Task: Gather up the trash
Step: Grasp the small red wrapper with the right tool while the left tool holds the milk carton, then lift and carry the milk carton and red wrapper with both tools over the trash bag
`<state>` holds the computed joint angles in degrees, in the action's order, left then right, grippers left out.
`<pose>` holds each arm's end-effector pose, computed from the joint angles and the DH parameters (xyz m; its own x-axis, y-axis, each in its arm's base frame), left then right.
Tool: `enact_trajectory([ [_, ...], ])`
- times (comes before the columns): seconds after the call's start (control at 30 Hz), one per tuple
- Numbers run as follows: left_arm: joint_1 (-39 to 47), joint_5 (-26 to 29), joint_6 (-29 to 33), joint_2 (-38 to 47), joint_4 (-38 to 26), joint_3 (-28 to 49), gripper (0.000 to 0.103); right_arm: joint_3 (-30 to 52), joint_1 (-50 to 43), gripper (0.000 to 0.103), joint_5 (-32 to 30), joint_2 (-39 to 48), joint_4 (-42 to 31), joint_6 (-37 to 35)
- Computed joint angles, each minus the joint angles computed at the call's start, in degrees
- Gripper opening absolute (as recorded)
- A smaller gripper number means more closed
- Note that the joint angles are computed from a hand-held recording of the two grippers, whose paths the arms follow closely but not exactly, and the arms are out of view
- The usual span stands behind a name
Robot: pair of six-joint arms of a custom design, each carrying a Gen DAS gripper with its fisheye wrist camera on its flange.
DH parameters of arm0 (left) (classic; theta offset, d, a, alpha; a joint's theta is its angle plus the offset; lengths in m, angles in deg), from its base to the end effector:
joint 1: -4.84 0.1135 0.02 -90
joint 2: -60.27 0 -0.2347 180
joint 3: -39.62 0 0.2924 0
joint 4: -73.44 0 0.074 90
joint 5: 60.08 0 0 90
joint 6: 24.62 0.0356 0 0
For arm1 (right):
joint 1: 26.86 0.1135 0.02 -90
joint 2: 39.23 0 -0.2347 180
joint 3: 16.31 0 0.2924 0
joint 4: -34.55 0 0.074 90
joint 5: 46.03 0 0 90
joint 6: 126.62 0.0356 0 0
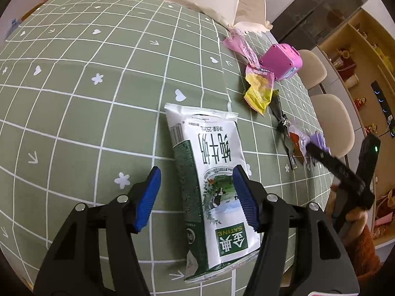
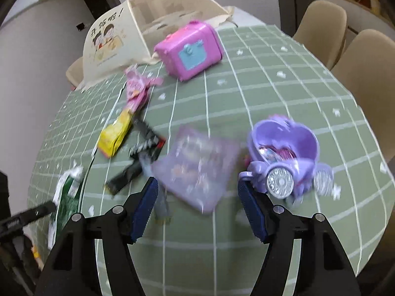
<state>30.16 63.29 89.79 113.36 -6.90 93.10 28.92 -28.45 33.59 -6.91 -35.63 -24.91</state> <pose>0.1797 0.0634 0.2010 -0.9222 -0.0545 -0.3827 0.1216 0.8988 -0.4211 0.1657 0.0018 0.2126 -0.8376 0.2230 -0.4987 0.1020 0.9607 0.2581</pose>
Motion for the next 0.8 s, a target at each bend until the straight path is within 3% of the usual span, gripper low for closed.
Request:
enact_trajectory([
  [0.13,-0.77,-0.86,-0.64,0.44,0.40,0.03,0.057,1.77,1.78,0.064,1.75,8.58,4.44,2.00],
  [0.3,-0.33,-1.53,-1.04,1.10,0.97,0.26,0.057,1.13,6.18,0.072,6.49,8.79,6.06,2.36],
  [0.43,0.03,-1.98,-1.53,0.64,1.06,-0.40,0.057,1.10,12.12,0.071,13.50,9.69,5.39,-3.62],
  [0.5,0.24,-2.08,-1.33,0.12,0.77,-0.65,0.057,1.06,11.10,0.069,11.53,9.46,5.62,-6.72],
  [0.57,0.30,-2.13,-1.33,-0.68,0.30,-0.82,0.057,1.15,9.52,0.032,10.60,8.77,5.61,-8.79],
  [0.6,0.24,-2.13,-1.36,-1.28,0.03,-0.94,0.057,1.91,7.47,0.018,7.63,8.89,4.65,-9.85],
  [0.63,0.21,-2.09,-1.35,-1.75,-0.25,-1.04,0.057,2.42,6.05,0.011,5.21,8.76,4.08,-9.98],
  [0.8,-1.71,-1.39,-2.75,-4.75,-1.32,-1.49,0.057,4.38,4.28,0.006,2.33,3.08,0.26,-10.16],
])
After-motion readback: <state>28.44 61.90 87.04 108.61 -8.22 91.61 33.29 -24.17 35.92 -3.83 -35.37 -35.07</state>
